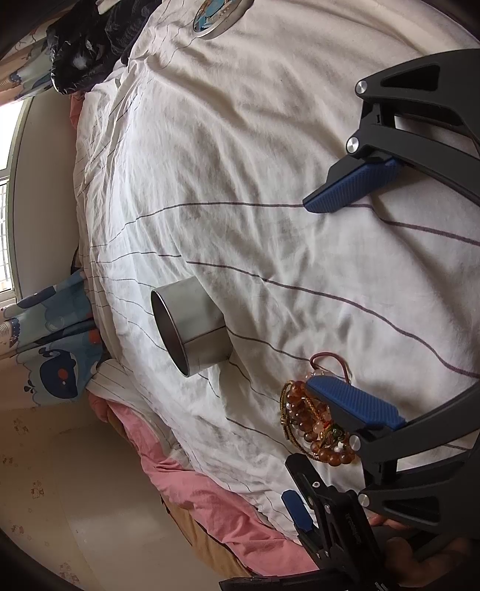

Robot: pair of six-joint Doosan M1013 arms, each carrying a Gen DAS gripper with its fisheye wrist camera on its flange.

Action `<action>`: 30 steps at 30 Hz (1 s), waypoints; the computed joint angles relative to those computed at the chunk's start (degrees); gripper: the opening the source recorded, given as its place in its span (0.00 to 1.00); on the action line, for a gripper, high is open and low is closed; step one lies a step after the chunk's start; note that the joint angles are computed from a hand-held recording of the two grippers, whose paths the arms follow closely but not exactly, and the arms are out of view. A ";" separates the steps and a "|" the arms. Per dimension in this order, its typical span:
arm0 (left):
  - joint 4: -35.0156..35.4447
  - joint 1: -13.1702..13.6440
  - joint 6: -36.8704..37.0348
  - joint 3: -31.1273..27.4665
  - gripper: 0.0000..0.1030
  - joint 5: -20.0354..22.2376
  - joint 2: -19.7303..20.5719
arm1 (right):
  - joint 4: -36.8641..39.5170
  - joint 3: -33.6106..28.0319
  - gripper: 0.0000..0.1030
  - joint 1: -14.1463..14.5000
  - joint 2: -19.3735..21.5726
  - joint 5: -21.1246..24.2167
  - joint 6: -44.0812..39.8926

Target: Organize jewelry

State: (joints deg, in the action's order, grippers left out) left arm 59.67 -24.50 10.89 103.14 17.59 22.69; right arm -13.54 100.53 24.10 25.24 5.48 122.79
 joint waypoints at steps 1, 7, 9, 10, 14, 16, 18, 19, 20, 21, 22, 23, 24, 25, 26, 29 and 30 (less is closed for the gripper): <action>0.20 0.05 -0.35 0.05 0.90 -0.13 -0.01 | 1.04 0.05 0.84 -0.04 0.01 -0.19 -1.00; 1.52 0.21 -2.11 0.35 0.90 -0.84 -0.10 | 4.09 0.28 0.84 -0.14 -0.10 -0.75 -4.16; 1.40 0.20 -1.97 0.34 0.90 -0.79 -0.10 | 4.11 0.28 0.84 -0.14 -0.10 -0.78 -4.20; 1.21 0.17 -1.79 0.34 0.90 -0.76 -0.07 | 4.11 0.28 0.84 -0.14 -0.10 -0.78 -4.20; 1.05 0.06 -1.51 0.34 0.90 -0.50 -0.02 | 4.04 0.29 0.84 -0.13 -0.11 -0.81 -4.15; 1.18 0.08 -1.69 0.37 0.90 -0.62 -0.04 | 4.01 0.27 0.84 -0.14 -0.08 -0.76 -4.12; 0.84 0.11 -1.44 0.38 0.91 -0.87 0.00 | 3.66 0.27 0.84 -0.12 -0.09 -0.69 -3.75; 0.52 0.16 -1.16 0.38 0.91 -1.04 0.01 | 4.27 0.24 0.84 -0.14 -0.07 -0.60 -4.37; 0.33 0.19 -1.01 0.40 0.91 -1.22 0.07 | 4.33 0.19 0.84 -0.10 -0.06 -0.43 -4.43; -0.03 0.22 -0.67 0.39 0.91 -1.33 0.10 | 4.09 0.14 0.84 -0.08 -0.05 -0.26 -4.18; -0.22 0.23 -0.49 0.38 0.92 -1.38 0.13 | 3.70 0.06 0.84 -0.04 -0.03 -0.11 -3.82; -0.36 0.22 -0.33 0.37 0.92 -1.37 0.15 | 2.84 0.04 0.84 0.02 -0.02 -0.01 -2.97; -0.59 0.20 -0.05 0.33 0.92 -1.30 0.16 | 2.55 -0.01 0.84 0.03 0.01 0.08 -2.71; -0.70 0.18 0.09 0.31 0.92 -1.24 0.18 | 1.83 -0.04 0.84 0.05 0.01 0.18 -2.01; -0.76 0.18 0.15 0.30 0.92 -1.23 0.17 | 1.27 -0.08 0.84 0.08 0.02 0.25 -1.48; -0.91 0.17 0.30 0.26 0.92 -1.19 0.19 | 1.37 -0.03 0.84 0.04 0.02 0.23 -1.65; -0.91 0.17 0.30 0.26 0.92 -1.19 0.19 | 1.37 -0.03 0.84 0.04 0.02 0.23 -1.65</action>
State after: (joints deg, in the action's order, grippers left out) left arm 58.76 -24.34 11.19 103.41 16.40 22.88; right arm -12.17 100.50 24.14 25.27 5.71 121.14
